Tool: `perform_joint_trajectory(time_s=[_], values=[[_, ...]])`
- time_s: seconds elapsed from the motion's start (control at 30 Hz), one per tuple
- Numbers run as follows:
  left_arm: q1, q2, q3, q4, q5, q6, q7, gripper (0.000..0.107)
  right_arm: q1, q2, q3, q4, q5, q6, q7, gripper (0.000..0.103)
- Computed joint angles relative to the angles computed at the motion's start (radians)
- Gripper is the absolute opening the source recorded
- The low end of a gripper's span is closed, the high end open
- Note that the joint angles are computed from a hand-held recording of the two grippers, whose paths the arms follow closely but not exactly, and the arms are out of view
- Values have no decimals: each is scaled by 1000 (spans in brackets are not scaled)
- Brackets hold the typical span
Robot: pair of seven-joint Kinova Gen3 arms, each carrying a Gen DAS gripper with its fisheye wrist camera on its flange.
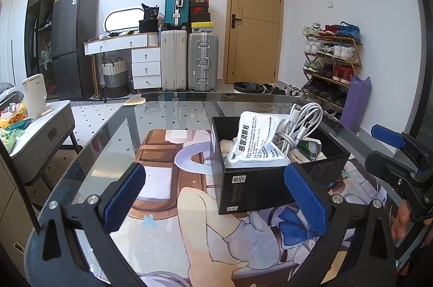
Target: Organize soft objects
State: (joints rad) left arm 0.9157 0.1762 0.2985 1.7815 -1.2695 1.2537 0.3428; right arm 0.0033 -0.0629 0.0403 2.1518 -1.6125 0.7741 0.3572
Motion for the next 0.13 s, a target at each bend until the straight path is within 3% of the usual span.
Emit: perform_joint_trajectory(time_s=[0.13], values=[[2,0,1,0,-3,6,5,103,0,0,1,0,-1,0,1,102]])
